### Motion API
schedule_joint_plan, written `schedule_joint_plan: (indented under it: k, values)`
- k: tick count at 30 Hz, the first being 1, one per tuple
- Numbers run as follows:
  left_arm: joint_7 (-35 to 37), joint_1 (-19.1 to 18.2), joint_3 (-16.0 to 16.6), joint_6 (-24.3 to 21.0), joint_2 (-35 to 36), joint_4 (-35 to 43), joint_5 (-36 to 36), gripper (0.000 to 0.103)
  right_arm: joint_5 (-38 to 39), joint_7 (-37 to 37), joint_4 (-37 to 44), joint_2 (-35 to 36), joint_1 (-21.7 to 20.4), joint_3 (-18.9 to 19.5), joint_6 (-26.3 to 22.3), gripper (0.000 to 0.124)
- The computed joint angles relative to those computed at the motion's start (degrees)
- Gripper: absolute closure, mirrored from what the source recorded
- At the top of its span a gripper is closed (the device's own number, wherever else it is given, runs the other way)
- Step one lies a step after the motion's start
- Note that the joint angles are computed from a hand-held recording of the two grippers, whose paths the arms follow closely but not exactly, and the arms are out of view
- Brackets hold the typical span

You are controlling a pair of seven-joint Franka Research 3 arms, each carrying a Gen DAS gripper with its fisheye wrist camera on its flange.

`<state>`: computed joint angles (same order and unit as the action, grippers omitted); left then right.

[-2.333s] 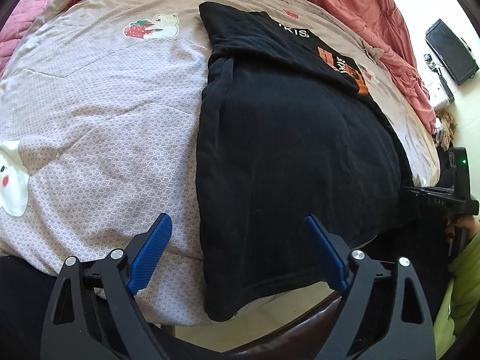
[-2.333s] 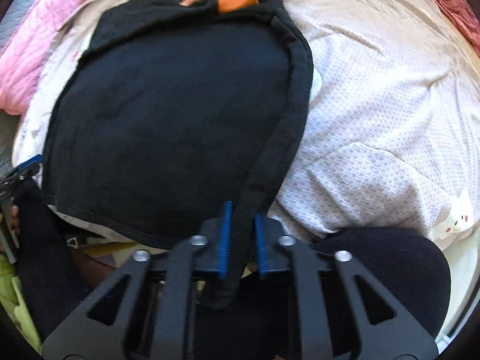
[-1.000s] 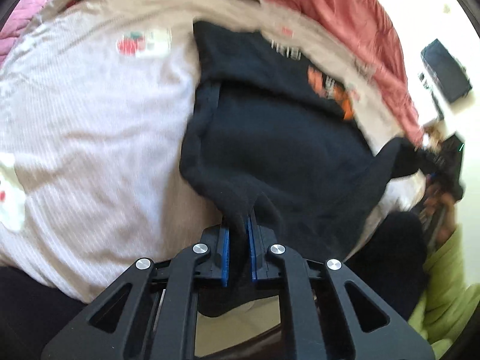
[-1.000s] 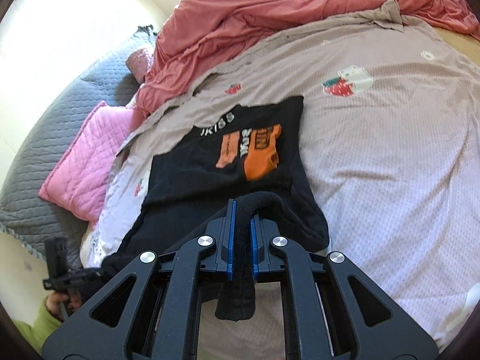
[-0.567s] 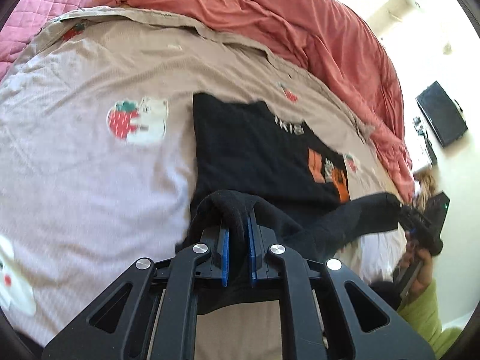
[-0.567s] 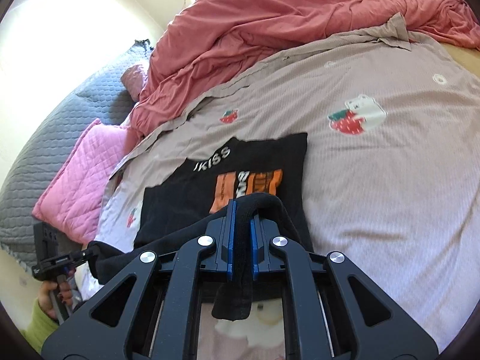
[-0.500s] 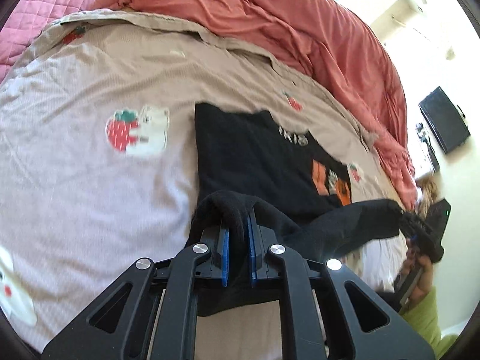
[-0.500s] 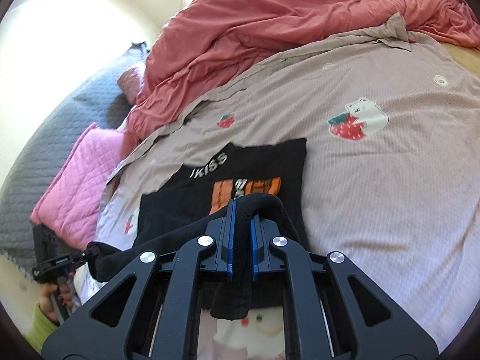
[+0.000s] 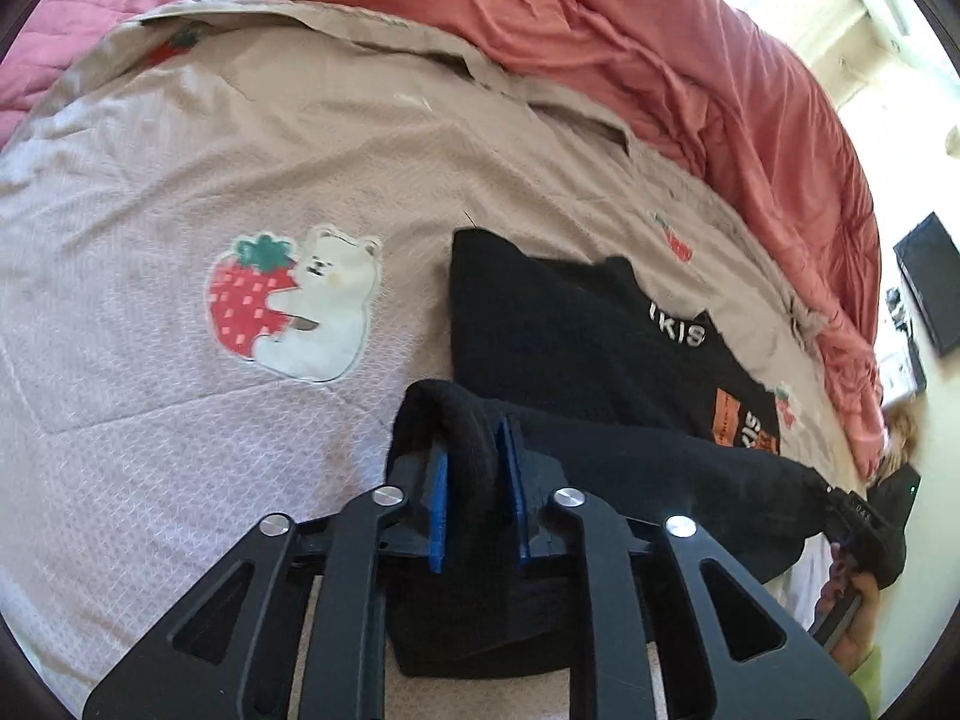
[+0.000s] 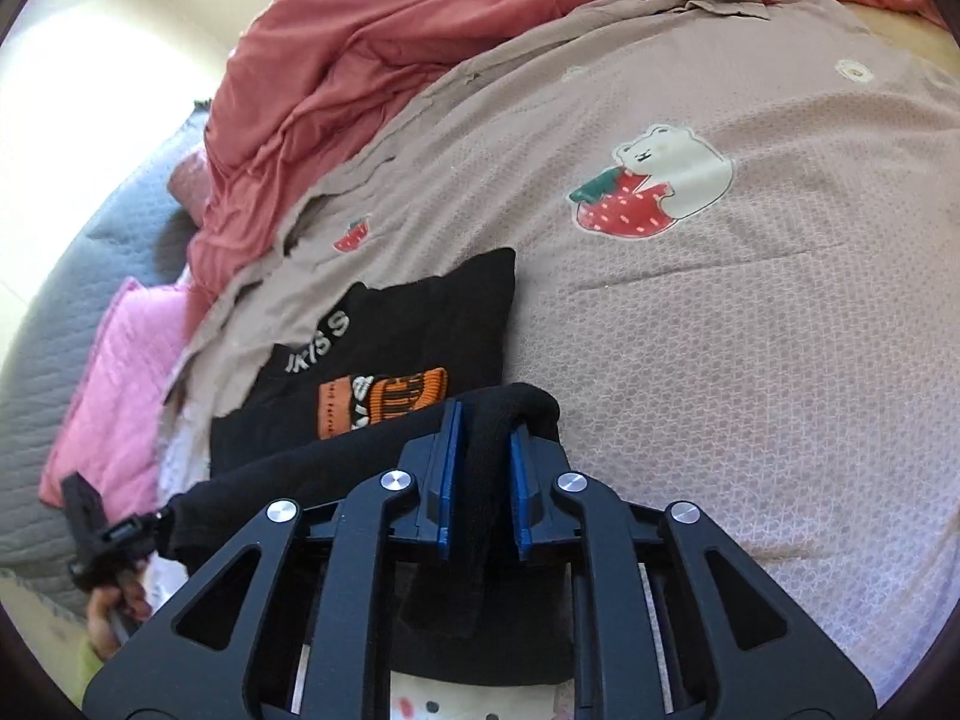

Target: Fold small clothes

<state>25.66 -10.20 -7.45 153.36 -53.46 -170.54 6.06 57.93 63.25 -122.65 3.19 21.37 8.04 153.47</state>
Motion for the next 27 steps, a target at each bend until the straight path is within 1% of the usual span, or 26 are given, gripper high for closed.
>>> schedule_joint_plan:
  k: [1,2,3,4,6,8,10,11,12,14,15,17,18,19,21,24,25,26,27]
  values:
    - [-1.34,0.81,-1.53,-1.95,-2.32,-0.36,0.46,0.075,0.55,-0.98,-0.27,-0.50,-0.05,0.02,-0.10,0.110]
    - [-2.42,1.25,-2.47,-3.45,-4.42,-0.74,0.92,0.072,0.30,-1.25,-0.52,-0.86,0.09,0.05,0.39,0.097]
    - [-3.31,1.36,-2.89,-4.34,-6.63,-1.35,1.27,0.069,-1.72,0.26,-0.99,-1.21,0.35,0.00,1.89,0.081]
    - [-3.83,1.13,-2.86,-5.56,-8.94,-1.88,1.49,0.069,-5.29,3.17,-1.98,-1.75,0.79,0.01,5.10,0.061]
    - [-4.14,0.30,-3.47,-9.93,-12.25,-1.42,2.30,0.069,-4.02,2.77,-2.39,-2.39,0.69,-0.26,5.69,0.061]
    - [-4.42,-1.03,-3.95,-12.43,-14.23,-0.93,2.78,0.069,-2.65,2.33,-2.88,-3.10,0.62,-0.50,5.93,0.061]
    - [-5.30,-3.25,-4.11,-13.43,-15.58,-0.91,2.17,0.066,-1.54,0.31,-3.69,-4.48,0.80,-0.66,5.64,0.061]
    - [-5.65,-4.68,-4.00,-13.32,-15.67,-1.04,1.55,0.065,-0.17,-2.24,-4.40,-5.76,1.19,-0.61,5.43,0.061]
    - [-6.01,-5.92,-3.89,-12.72,-15.28,-1.14,0.93,0.064,0.53,-3.67,-4.72,-6.48,1.62,-0.66,5.18,0.061]
    - [-6.08,-9.03,-3.28,-10.06,-13.39,-1.38,-0.65,0.064,2.50,-6.54,-5.41,-7.93,2.62,-0.75,4.67,0.061]
    - [-6.13,-9.98,-3.29,-8.53,-12.03,-1.27,-1.13,0.064,3.99,-8.14,-5.62,-8.50,3.20,-0.87,3.96,0.061]
    - [-5.76,-12.62,-2.13,-3.29,-8.14,-1.21,-2.89,0.061,3.50,-8.07,-5.68,-8.79,3.97,-0.76,2.41,0.061]
    - [-5.17,-14.07,-1.06,0.68,-5.49,-1.19,-3.95,0.053,2.53,-7.47,-5.69,-8.69,4.19,-0.67,1.96,0.061]
    - [-4.98,-14.61,-0.91,2.54,-3.64,-0.87,-4.45,0.047,1.08,-6.36,-5.67,-8.50,4.35,-0.51,1.74,0.061]
    - [-4.29,-15.01,-0.92,4.27,0.78,0.81,-4.79,0.047,-6.34,-0.75,-5.50,-7.42,4.37,0.28,1.44,0.061]
    - [-3.00,-14.10,-0.82,6.67,7.81,3.84,-4.65,0.047,-9.80,1.14,-5.15,-6.29,4.75,0.35,-0.52,0.061]
    - [-2.60,-13.88,-0.66,6.69,9.46,4.72,-4.76,0.050,-11.07,1.82,-4.95,-5.88,4.77,0.40,-0.99,0.067]
    - [-1.95,-13.73,-0.32,7.28,11.44,5.65,-4.89,0.053,-11.46,1.15,-4.38,-5.23,4.81,0.33,-2.53,0.085]
    - [-1.22,-13.55,-0.08,8.14,13.00,6.36,-4.95,0.069,-11.33,0.41,-3.96,-4.87,4.77,0.27,-3.65,0.096]
